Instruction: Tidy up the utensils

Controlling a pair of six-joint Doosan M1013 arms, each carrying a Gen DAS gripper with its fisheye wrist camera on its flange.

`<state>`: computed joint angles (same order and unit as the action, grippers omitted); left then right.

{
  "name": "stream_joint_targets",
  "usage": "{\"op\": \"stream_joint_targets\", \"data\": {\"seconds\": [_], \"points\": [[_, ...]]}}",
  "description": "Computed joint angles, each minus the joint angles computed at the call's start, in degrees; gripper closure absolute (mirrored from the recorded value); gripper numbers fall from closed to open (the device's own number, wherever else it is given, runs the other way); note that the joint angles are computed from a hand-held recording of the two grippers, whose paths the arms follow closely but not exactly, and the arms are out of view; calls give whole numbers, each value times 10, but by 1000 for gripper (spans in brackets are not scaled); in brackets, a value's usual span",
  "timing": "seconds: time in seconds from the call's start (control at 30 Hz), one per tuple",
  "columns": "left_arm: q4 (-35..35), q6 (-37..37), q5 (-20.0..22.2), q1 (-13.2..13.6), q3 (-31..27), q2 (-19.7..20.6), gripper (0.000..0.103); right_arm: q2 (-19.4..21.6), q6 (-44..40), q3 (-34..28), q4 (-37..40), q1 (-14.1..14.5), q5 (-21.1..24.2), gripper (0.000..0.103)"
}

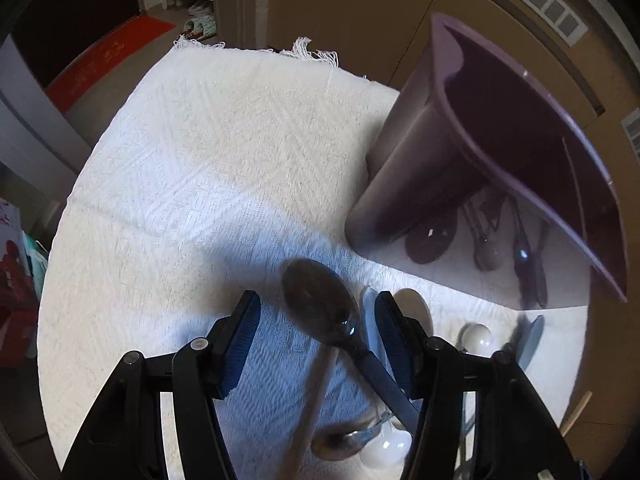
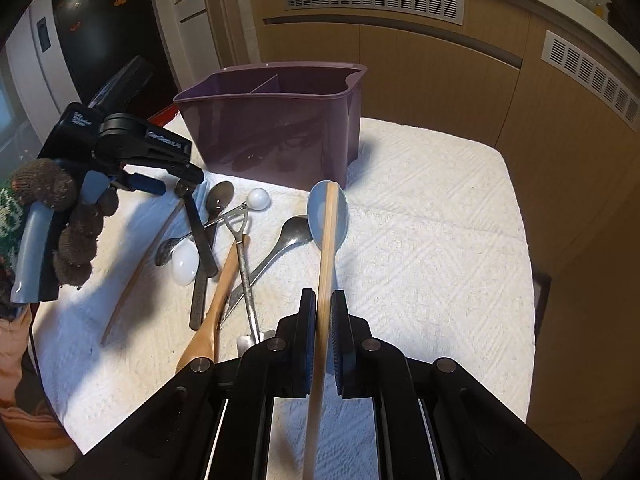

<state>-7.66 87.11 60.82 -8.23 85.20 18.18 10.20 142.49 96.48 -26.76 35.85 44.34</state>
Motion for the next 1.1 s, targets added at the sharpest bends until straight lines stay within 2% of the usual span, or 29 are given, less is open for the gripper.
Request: {"op": "stream_joint_targets", "data": {"seconds": [0.07,0.17,0.3,0.5,0.57,0.63,0.7,0.93,1.03,1.1], "points": [[28,3,-26,-9,14,-8,51,0,0,1,-2,0,-2,95],[49,31,-68,-19,34,-19,64,0,-8,2,8,-1,-7,95],[20,84,-110,-17,66,-43,65,0,-7,3,8,0,-7,95],[-12,179,-220,-12,152,-129,66,-3,-34,3,21,-1,-19,94],[-52,238,-252,-4,177,-163,70,-1,-67,0,50,-5,-25,94],[-110,311,-255,14,187,-182,76,7,-105,-7,89,-11,-26,93],[-142,355,-253,24,197,-198,92,17,-121,-18,104,-13,-18,93],[-236,436,-223,73,195,-195,94,62,-122,-60,119,-22,21,93],[-264,445,-208,89,194,-191,94,78,-106,-74,104,-23,47,87],[-281,452,-199,96,194,-188,94,79,-100,-74,100,-22,44,82]]}}
